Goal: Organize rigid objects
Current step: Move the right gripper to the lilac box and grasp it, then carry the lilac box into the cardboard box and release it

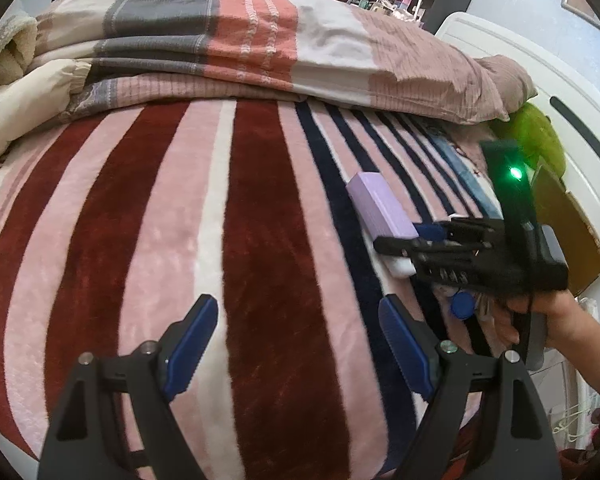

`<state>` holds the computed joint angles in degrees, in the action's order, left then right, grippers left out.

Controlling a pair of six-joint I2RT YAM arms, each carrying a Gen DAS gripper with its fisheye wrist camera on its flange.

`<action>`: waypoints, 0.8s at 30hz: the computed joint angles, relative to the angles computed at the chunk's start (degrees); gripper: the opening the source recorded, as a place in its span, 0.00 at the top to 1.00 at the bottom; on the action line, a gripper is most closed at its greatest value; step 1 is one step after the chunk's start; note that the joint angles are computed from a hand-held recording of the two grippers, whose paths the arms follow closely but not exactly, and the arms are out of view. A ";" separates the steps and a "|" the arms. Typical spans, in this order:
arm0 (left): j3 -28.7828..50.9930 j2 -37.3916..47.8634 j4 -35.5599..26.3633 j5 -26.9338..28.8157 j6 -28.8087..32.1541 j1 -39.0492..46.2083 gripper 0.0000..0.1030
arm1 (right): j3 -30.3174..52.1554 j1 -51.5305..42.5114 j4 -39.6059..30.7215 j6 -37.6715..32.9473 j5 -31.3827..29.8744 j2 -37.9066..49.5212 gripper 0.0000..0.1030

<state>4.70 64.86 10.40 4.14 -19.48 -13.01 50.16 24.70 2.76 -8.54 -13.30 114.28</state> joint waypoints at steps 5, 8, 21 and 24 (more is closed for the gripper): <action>3.01 -2.82 -1.66 3.81 -1.76 -2.41 0.22 | -4.73 -0.25 -4.86 -7.21 -5.06 -10.29 0.66; 6.59 -3.47 -2.34 5.29 -4.31 -5.72 0.22 | -5.56 -0.37 -12.79 -11.56 -7.95 -18.18 0.66; 35.43 14.97 -5.95 -0.59 -9.69 -29.22 0.59 | 1.72 -25.80 -47.48 -37.11 -24.41 -37.09 0.66; 45.22 23.03 -8.48 -1.19 -10.06 -32.66 0.59 | 7.28 -35.68 -55.33 -44.99 -27.53 -33.26 0.66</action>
